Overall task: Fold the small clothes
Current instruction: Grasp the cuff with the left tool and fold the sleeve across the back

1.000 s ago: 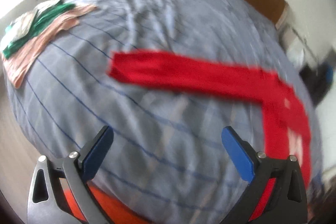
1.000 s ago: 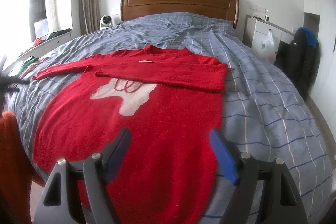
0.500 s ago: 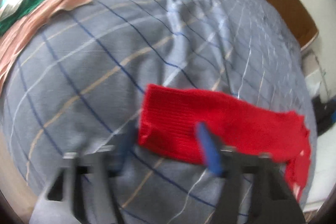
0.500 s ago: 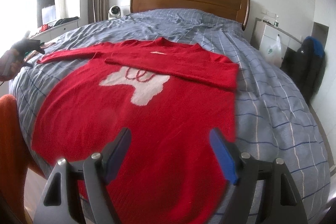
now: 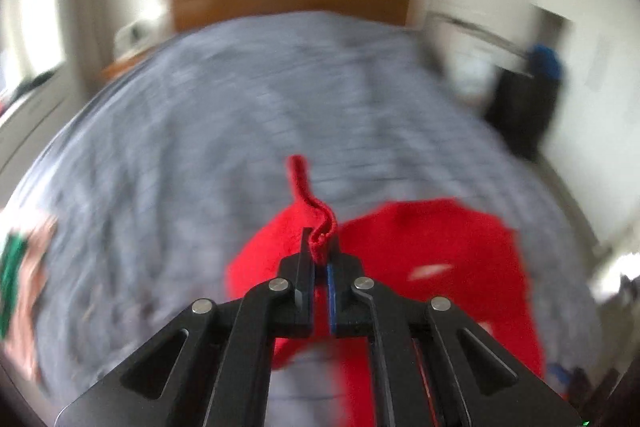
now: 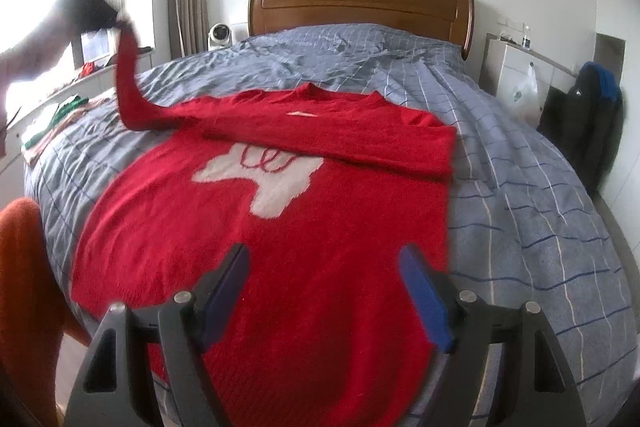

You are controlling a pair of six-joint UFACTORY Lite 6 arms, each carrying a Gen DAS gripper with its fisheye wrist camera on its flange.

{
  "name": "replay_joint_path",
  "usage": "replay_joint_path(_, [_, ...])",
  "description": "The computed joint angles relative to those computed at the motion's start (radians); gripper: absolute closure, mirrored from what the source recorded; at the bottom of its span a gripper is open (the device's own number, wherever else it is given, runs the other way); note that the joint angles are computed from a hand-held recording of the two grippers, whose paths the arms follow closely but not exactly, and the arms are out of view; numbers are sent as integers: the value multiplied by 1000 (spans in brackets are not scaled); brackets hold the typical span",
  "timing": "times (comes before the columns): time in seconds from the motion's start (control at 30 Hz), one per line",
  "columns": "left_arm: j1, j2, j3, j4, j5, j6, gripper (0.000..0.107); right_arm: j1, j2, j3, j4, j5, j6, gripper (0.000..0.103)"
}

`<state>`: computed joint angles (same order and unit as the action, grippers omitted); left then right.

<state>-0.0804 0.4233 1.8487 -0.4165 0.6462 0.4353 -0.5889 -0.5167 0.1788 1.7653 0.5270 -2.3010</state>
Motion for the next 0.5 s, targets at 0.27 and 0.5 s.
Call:
replay_joint_path(0.27, [-398, 185, -14, 124, -107, -116, 32, -135, 11, 14, -72, 65, 25, 27])
replay_joint_path(0.5, [-157, -4, -401, -95, -255, 108, 26, -291, 175, 116, -147, 167, 83, 27])
